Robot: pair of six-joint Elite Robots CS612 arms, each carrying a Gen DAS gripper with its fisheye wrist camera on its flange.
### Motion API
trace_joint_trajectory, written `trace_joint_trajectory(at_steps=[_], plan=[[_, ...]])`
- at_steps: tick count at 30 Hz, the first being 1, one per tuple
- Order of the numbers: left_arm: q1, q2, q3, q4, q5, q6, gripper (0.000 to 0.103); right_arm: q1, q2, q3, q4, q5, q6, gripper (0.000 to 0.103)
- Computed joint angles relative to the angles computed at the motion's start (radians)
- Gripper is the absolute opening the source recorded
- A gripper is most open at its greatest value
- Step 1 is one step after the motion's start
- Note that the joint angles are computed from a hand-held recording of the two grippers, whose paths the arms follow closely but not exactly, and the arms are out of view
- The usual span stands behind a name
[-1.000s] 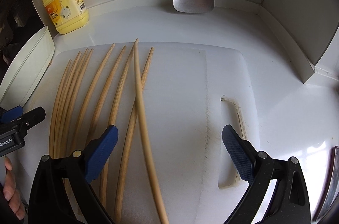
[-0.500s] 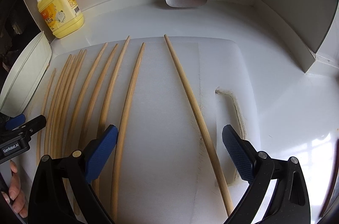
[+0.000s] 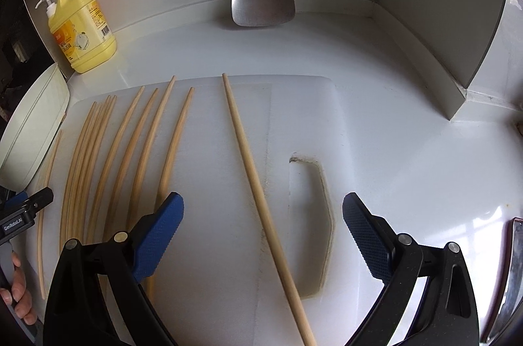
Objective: Organize utensils
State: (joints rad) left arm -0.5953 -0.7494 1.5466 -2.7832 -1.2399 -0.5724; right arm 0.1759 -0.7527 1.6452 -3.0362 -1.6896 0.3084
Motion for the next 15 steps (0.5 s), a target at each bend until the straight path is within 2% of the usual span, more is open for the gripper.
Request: trace_joint_trajectory(at_steps=[5,7,8,13,15], plan=[[-0.007,0.001,-0.006,0.009,0.007,0.003,0.096,-0.008,0.005,-0.004,-0.004,-0.012,-0.036,0.093],[-0.008,0.003,-0.007,0.007,0.010,0.002,0.096,-0.008,0.008,-0.008,-0.007,-0.021,-0.049,0.087],[-0.009,0.003,-0.008,0.008,0.012,0.000,0.096,-0.008,0.010,-0.011,-0.004,-0.023,-0.054,0.078],[-0.015,0.005,-0.009,0.012,0.030,-0.017,0.095,-0.007,0.021,-0.030,-0.010,-0.015,-0.099,0.068],[-0.017,0.005,-0.007,0.001,0.030,-0.014,0.091,-0.008,0.024,-0.033,-0.020,-0.001,-0.118,0.060]])
